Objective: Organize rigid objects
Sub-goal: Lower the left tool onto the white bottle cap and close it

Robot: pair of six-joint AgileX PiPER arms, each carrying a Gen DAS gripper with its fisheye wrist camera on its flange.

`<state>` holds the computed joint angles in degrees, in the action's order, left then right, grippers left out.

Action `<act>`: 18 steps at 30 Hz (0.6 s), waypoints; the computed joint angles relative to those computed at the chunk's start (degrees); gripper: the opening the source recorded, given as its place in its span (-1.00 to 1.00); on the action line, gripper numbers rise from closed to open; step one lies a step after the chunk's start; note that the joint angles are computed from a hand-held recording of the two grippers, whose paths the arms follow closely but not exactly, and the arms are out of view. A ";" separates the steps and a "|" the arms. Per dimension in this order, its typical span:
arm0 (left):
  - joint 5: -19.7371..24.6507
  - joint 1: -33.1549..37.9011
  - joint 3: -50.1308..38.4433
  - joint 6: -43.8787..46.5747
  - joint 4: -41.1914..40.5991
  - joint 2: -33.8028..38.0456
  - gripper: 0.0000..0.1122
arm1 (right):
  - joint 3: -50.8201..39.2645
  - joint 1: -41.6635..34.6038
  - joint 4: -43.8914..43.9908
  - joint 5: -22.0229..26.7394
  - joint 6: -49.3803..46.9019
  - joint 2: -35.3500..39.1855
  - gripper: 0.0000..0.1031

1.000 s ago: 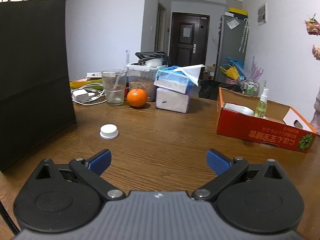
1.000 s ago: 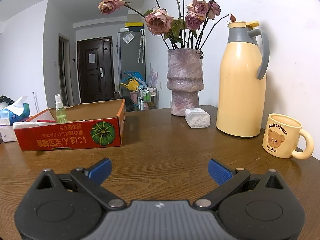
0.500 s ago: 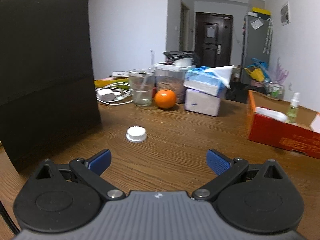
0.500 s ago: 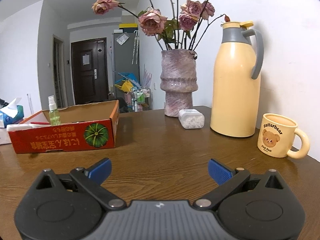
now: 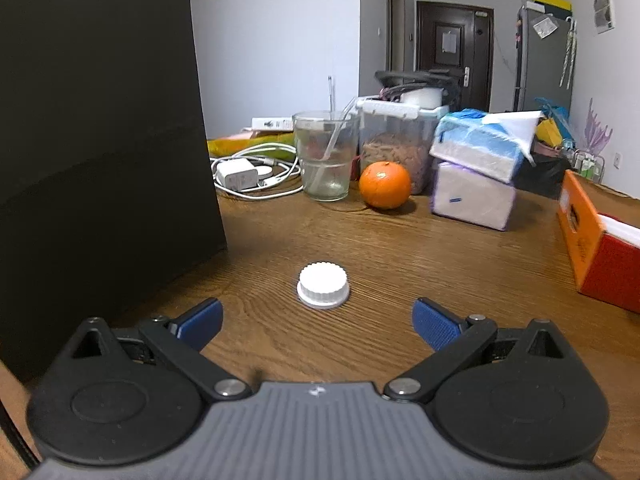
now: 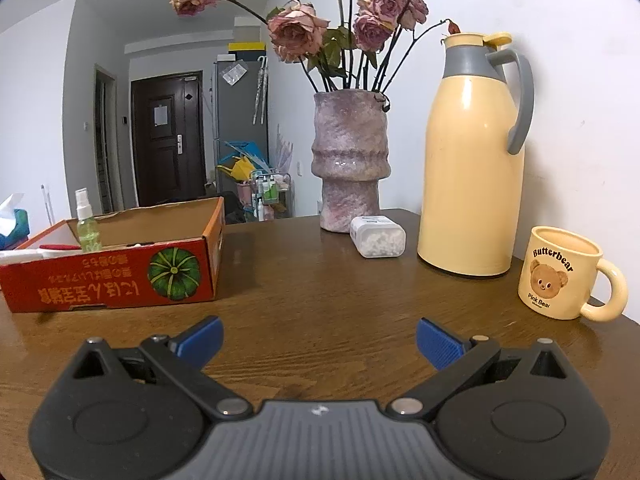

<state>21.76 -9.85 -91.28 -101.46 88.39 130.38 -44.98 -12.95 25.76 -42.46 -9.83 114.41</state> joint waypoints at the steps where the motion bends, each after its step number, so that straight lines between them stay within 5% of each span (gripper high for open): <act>1: -0.78 0.58 -1.75 3.25 -2.82 0.95 0.83 | -0.58 -0.13 0.36 0.54 -0.24 0.21 1.00; 8: -1.71 3.19 -16.26 31.99 -29.66 8.58 0.61 | -3.92 -0.73 2.62 2.98 -1.67 1.69 1.00; 18: 2.38 5.67 -30.52 60.01 -58.10 15.48 -0.19 | -9.31 -1.97 4.34 7.28 -3.46 4.11 1.00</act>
<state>24.14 -4.18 -121.80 -41.45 30.29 145.86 -54.29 -14.92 30.11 -35.18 -13.29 118.52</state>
